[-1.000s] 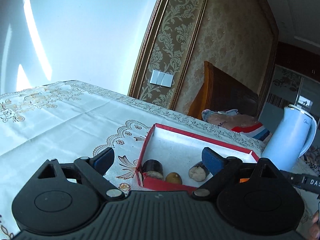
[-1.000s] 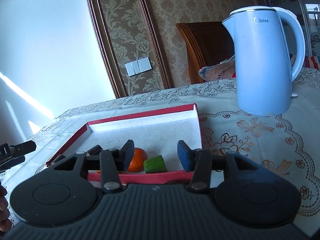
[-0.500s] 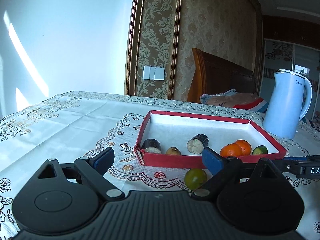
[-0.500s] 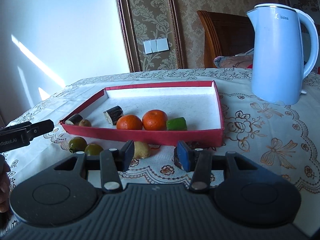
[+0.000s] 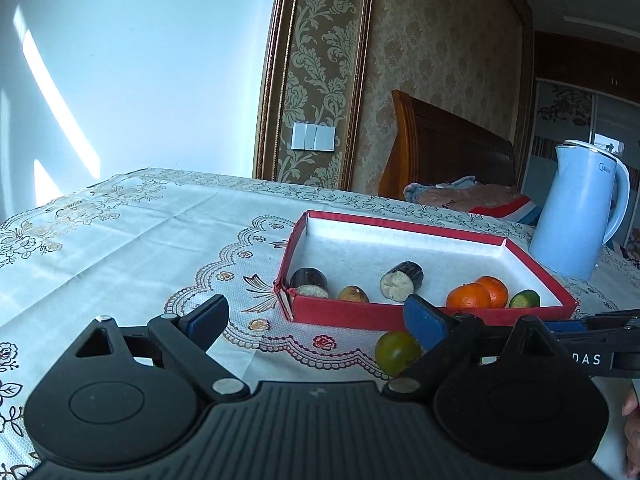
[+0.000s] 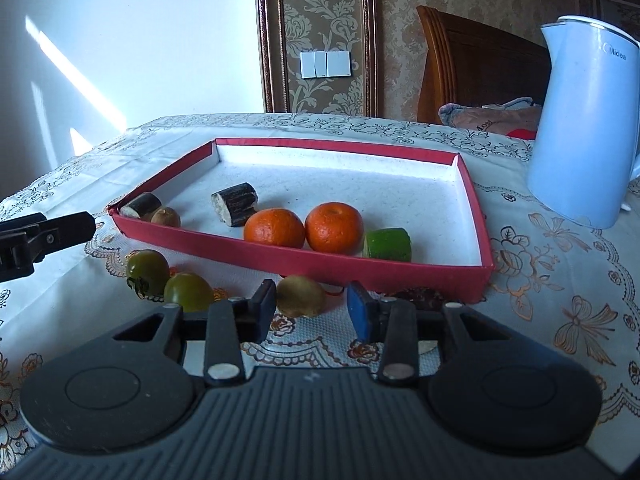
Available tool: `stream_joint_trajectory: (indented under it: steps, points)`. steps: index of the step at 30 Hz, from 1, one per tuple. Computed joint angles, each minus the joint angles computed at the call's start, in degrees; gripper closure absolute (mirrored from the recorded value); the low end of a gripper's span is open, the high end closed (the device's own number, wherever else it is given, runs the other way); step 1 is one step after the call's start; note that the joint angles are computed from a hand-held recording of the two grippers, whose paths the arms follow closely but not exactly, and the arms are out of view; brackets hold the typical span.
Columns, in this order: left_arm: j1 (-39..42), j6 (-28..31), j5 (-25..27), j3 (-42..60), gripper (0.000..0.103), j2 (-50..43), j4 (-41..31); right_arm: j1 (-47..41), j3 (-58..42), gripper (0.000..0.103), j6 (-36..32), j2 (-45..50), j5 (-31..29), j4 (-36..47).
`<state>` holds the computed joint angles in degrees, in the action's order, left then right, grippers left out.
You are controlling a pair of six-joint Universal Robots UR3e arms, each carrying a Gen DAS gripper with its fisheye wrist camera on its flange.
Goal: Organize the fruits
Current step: 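Move the left tool to a green tomato while the right tool approaches a brown fruit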
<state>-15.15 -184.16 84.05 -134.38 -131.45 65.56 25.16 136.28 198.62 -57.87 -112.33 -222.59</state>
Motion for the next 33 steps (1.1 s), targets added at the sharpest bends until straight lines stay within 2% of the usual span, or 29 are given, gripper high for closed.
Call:
stream_joint_trajectory:
  steps: [2,5,13,15,22,33]
  points:
    - [-0.41,0.26,0.58,0.19,0.008,-0.10,0.05,-1.13,-0.47,0.067,0.10,0.13,1.84,0.60]
    - [-1.71,0.77,2.63,1.12,0.008,0.36,-2.01,-1.05,-1.65,0.077,-0.50,0.36,2.25,1.91]
    - [-4.90,4.68,5.77,3.27,0.008,0.92,-6.05,-1.19,-1.55,0.077,-0.16,0.80,2.75,1.03]
    - [-6.01,5.35,7.38,4.38,0.008,1.30,-8.42,-1.50,-1.52,0.078,-0.45,0.88,3.44,0.93]
    - [-9.16,8.71,10.80,10.40,0.008,3.77,-24.36,-1.39,-1.58,0.078,-0.06,1.16,3.17,0.75]
    - [-10.20,6.65,9.23,17.53,0.007,3.80,-36.16,-1.71,-0.77,0.078,0.30,1.21,3.51,-0.52]
